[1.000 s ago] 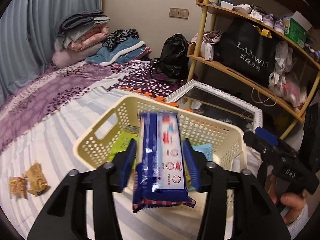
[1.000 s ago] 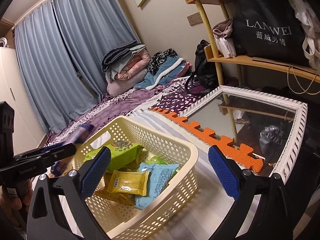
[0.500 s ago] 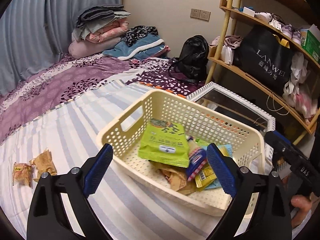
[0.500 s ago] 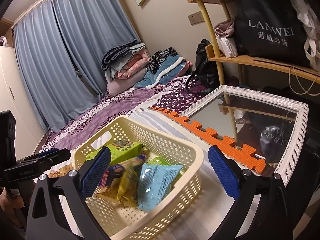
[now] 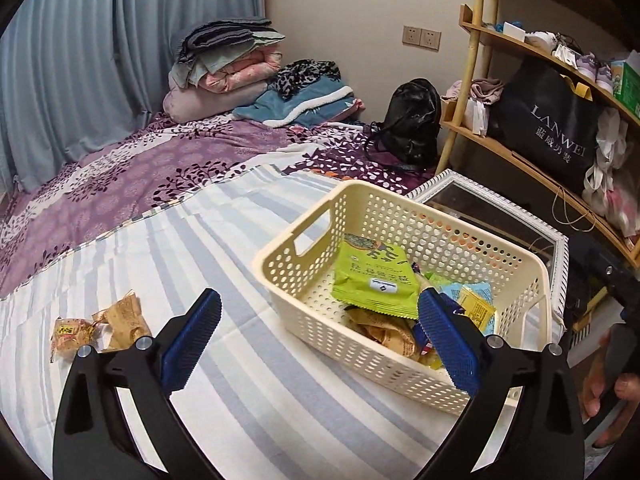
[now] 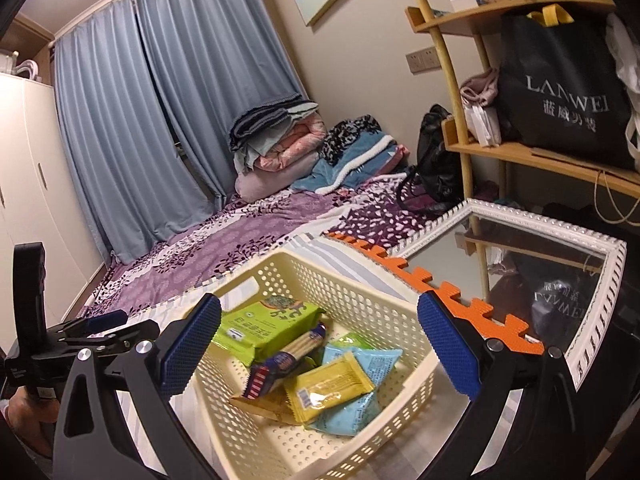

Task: Organize snacks
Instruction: 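Move both tools back toward the remaining snacks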

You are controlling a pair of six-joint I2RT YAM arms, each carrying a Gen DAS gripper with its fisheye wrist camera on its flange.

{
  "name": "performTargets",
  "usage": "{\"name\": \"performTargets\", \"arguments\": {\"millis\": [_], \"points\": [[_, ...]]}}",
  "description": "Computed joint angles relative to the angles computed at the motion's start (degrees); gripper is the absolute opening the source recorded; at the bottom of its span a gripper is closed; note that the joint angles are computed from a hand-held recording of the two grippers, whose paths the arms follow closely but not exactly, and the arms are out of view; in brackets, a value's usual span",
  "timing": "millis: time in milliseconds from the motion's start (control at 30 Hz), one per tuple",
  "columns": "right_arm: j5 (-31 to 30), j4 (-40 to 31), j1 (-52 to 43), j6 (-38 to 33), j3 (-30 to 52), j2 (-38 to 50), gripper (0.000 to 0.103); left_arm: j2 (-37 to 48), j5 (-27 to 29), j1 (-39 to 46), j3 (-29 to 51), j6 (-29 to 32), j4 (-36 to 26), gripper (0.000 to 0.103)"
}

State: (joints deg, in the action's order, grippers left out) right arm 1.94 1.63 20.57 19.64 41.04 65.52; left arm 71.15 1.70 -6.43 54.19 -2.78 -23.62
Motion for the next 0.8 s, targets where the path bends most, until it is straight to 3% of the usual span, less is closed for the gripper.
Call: {"name": "performTargets", "arguments": {"millis": [333,533,800], "points": [[12.14,4.44,10.72,-1.72,-0.47,-5.71,0.098,-6.73,1.98,7.34,-2.88,1.89,-1.33,0.1],[13.88,-2.39,15.17,-0.56,5.6,-3.43,0.098,-11.57,2.36,12.68,-4.18,4.35,-2.21,0.1],[28.39,-0.75,25.77,-2.37,8.01,-3.04,0.098,-17.64,5.79,22.38,-6.51,8.64,-2.8,0.1]]}}
